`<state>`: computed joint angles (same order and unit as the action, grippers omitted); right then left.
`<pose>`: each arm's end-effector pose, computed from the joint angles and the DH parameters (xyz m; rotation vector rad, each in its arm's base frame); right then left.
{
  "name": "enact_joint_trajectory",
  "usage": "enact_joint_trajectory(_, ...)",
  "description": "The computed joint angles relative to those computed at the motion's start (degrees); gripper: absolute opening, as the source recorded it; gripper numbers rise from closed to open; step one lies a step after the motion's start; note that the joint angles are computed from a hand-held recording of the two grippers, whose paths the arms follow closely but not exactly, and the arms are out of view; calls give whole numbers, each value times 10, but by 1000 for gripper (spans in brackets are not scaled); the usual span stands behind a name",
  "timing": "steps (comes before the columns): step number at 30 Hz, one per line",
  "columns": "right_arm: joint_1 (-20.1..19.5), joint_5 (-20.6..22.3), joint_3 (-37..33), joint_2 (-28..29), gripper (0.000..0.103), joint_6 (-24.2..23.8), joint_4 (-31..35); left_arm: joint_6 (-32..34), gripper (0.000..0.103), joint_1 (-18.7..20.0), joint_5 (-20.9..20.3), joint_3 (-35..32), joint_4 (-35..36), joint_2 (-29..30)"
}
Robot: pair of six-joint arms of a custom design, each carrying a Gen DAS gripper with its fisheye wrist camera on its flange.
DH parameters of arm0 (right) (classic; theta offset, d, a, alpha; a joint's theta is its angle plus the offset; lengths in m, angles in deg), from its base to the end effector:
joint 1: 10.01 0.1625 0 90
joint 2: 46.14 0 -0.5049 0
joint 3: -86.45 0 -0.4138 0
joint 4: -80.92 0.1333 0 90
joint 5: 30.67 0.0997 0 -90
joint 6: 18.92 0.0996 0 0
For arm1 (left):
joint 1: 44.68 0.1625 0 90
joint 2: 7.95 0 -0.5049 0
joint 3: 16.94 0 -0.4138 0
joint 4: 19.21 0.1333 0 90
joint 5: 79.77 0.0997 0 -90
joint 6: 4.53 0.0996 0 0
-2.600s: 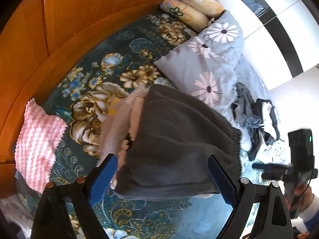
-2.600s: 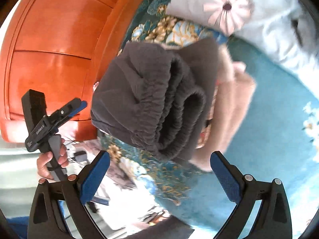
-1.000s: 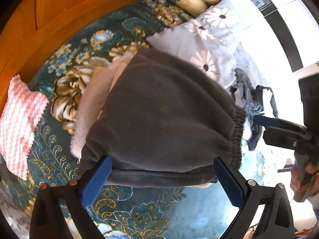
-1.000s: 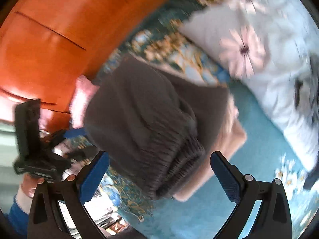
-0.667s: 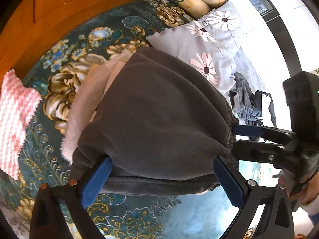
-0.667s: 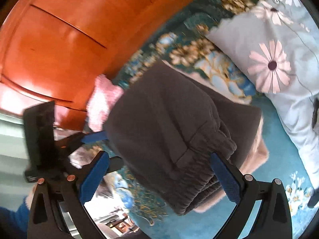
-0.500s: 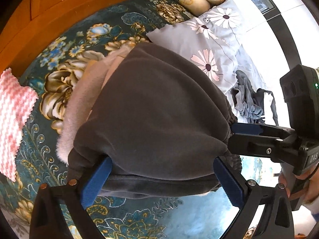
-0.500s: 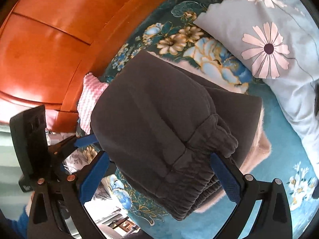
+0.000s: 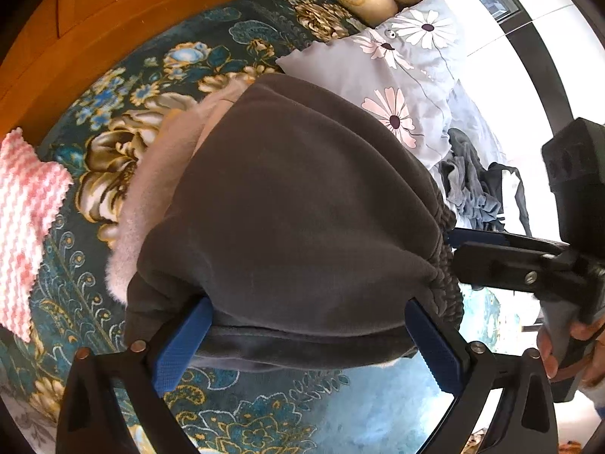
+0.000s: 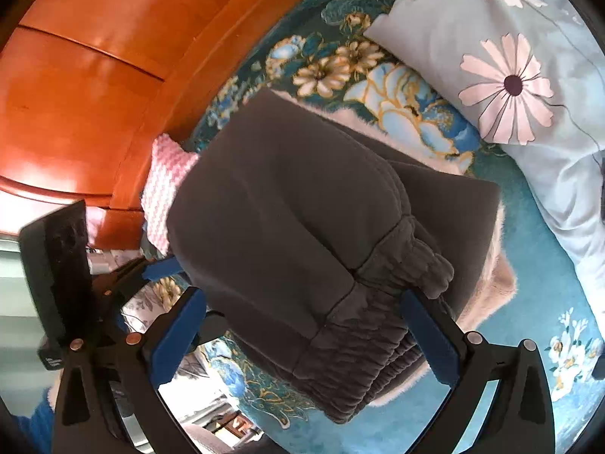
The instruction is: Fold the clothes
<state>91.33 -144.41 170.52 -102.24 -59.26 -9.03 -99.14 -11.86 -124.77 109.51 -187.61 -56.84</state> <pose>0.2275 -0.6604 0.2602 1.3297 -2.4146 -0.8098 -0.3281 -0.4540 0.0699 -0.8910 2.6042 -1.1106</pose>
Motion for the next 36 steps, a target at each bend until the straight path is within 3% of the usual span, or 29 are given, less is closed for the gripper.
enact_joint_trajectory(7,-15,17,16,-47,103,-3,-31,-78,103,-31,21,-23,108,-5)
enact_joint_trajectory(10,-19,-14,34,-68,103,-24,-52,-114,103,-39,16,-47,190,-4)
enact_joint_trajectory(13,-18,-65,67,-89,103,-52,-92,-134,103,-51,24,-61,217,3)
enact_joint_trajectory(18,-25,-81,89,-113,103,-49,-90,-168,103,-65,26,-86,273,14)
enact_joint_trajectory(23,-30,-101,118,-143,103,-86,-107,-241,103,-79,21,-133,398,29)
enact_joint_trajectory(28,-41,-138,137,-161,103,-116,-147,-295,103,-91,12,-175,477,48)
enact_joint_trajectory(33,-57,-141,149,-185,103,-186,-245,-342,103,-105,0,-243,591,78)
enact_joint_trajectory(36,-63,-122,157,-199,103,-254,-313,-369,103,-109,-23,-298,675,102)
